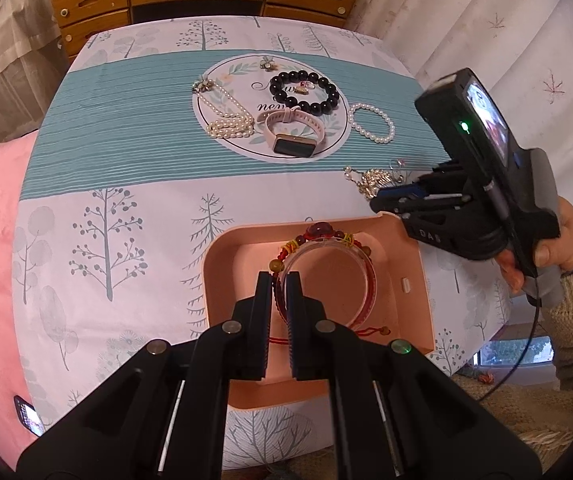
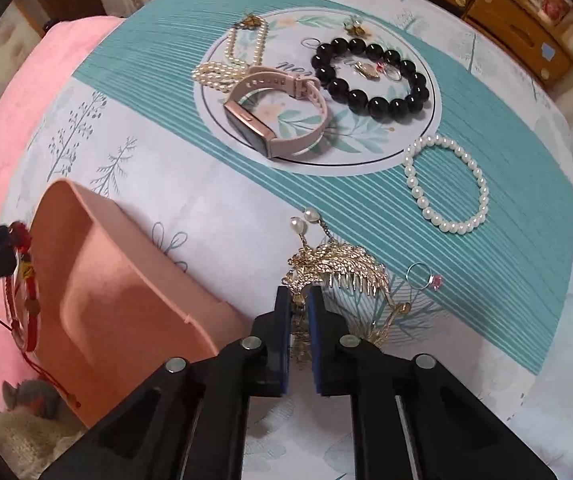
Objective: Organize jewelry
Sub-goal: 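Carry both items into the pink tray and open both tools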
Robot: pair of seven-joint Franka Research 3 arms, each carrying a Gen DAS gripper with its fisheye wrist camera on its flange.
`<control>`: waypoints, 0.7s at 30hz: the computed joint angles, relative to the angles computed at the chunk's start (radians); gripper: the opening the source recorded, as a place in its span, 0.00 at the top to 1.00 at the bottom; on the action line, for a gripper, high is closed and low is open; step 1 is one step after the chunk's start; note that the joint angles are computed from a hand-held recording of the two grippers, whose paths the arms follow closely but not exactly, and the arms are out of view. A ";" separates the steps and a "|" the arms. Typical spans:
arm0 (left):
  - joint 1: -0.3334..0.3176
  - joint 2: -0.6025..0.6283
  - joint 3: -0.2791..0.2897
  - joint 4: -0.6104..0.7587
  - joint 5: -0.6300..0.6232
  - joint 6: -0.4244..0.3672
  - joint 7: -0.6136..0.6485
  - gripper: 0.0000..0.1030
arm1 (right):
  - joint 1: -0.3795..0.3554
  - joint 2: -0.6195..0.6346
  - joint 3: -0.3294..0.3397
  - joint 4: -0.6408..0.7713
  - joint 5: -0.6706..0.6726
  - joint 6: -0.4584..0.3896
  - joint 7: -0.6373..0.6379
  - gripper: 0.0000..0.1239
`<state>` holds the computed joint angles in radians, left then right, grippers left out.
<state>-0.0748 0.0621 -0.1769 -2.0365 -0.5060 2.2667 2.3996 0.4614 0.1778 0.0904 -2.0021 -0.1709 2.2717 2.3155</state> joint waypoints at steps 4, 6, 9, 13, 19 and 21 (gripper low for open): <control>-0.005 -0.029 -0.001 -0.056 -0.043 0.065 0.025 0.96 | 0.011 -0.030 0.001 -0.040 -0.038 0.032 0.056 0.94; -0.007 -0.033 0.003 -0.066 -0.065 0.067 0.038 0.96 | 0.008 -0.062 0.003 -0.076 -0.039 0.074 0.096 0.94; -0.008 -0.033 0.007 -0.072 -0.079 0.061 0.049 0.96 | 0.007 -0.119 0.011 -0.118 -0.081 0.118 0.178 0.94; -0.011 -0.046 0.010 -0.093 -0.084 0.090 0.062 0.95 | -0.005 -0.212 0.041 -0.171 -0.171 0.177 0.311 0.94; -0.014 -0.053 0.017 -0.115 -0.086 0.119 0.070 0.96 | -0.028 -0.308 0.119 -0.186 -0.257 0.231 0.425 0.94; -0.015 -0.051 0.018 -0.121 -0.080 0.130 0.064 0.95 | -0.027 -0.310 0.137 -0.175 -0.265 0.253 0.433 0.94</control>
<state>-0.0895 0.0115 -0.1593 -2.1575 -0.5862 2.3968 2.4640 0.4343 -0.1323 0.2278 -2.1770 -0.4359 2.5250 2.7484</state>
